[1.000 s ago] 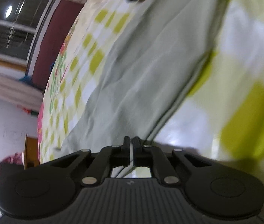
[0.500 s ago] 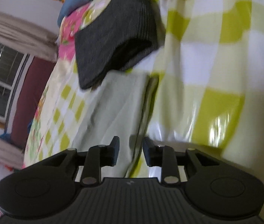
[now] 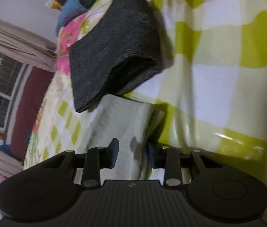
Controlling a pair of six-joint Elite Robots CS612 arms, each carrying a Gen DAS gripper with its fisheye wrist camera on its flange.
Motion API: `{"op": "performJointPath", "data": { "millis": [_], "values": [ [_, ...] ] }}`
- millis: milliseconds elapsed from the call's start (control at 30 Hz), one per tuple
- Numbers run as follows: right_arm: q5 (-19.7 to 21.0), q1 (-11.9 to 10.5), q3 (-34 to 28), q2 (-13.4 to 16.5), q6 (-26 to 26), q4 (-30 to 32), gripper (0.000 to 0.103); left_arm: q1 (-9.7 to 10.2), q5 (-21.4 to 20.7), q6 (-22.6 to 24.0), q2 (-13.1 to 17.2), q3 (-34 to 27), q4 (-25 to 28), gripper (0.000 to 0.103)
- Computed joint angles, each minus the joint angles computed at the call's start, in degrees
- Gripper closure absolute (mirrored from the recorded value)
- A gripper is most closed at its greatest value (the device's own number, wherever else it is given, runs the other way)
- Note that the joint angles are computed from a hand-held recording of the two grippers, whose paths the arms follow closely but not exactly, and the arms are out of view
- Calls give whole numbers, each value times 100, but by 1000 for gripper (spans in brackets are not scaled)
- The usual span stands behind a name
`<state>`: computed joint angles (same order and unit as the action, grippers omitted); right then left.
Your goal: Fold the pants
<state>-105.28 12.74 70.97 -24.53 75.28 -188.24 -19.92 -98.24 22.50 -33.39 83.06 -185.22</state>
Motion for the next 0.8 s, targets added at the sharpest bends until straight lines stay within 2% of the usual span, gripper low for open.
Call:
{"op": "performJointPath", "data": {
  "millis": [67,167,233,467,600,667,700,733,800],
  "values": [
    [-74,-18,-23,64,204,-169,74,2,4,-1,-1,-2,0,65],
    [-194,-5,90,22,407,-303,73,-1,49,-36,-1,1,-20,61],
    [-181,-8,167,-13,180,-348,72,9,22,-73,10,-19,3,61],
    [329,-62,-6,63,-289,-428,69,1,69,-100,28,-46,10,60],
    [346,-49,-88,124,-580,-277,72,11,25,-151,43,-69,-6,60],
    [366,-68,-131,125,-656,-203,77,11,48,-174,26,-57,-3,60],
    [443,-83,-119,92,-586,-156,85,8,95,-165,5,-33,-30,60],
    [613,-105,-84,83,-493,-304,98,10,134,-167,-11,-12,-74,60],
    [869,-99,-41,80,-430,-753,98,43,135,-239,-56,18,-126,59]
  ]
}}
